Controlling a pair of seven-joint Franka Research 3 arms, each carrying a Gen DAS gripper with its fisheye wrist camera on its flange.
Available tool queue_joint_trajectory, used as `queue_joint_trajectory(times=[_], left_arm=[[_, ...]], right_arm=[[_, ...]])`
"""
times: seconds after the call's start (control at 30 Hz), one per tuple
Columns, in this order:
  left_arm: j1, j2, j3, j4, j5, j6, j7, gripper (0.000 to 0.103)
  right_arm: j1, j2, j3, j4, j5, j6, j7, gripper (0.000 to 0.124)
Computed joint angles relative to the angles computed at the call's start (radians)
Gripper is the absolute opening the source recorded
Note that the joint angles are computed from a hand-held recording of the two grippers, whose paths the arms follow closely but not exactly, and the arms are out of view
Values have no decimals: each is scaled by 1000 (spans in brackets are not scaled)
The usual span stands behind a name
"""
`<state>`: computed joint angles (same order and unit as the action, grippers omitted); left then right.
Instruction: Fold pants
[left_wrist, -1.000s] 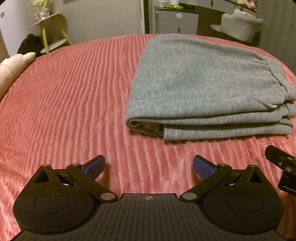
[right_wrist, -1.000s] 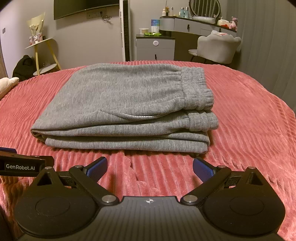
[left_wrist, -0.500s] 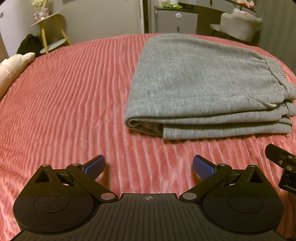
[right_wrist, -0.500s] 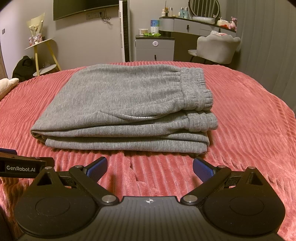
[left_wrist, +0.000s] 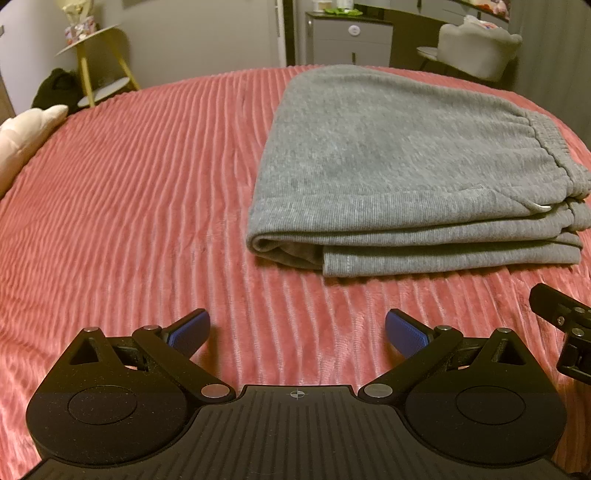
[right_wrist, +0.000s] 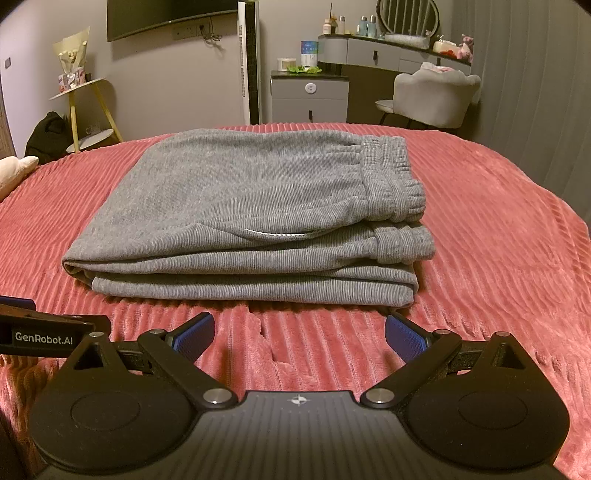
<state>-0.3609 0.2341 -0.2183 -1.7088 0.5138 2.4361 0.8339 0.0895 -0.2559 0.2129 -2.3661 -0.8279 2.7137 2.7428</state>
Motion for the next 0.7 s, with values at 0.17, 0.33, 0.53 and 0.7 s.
queue_joint_trajectory(times=[0.17,0.33,0.53,0.7], left_arm=[[1,0,0,0,-3,1,2,103],[2,1,0,0,-7,2,5,103],[0,2,0,3,-7,-2,2,103],[3,-3,0,-7,-8,16,6,103]], right_arm=[[0,0,0,-1,-4,2,2,99],[0,0,0,-1,-5,2,4,99],[1,0,-1,-1,-5,2,2,99],[0,-1,2,0,-9,-1,8,99]])
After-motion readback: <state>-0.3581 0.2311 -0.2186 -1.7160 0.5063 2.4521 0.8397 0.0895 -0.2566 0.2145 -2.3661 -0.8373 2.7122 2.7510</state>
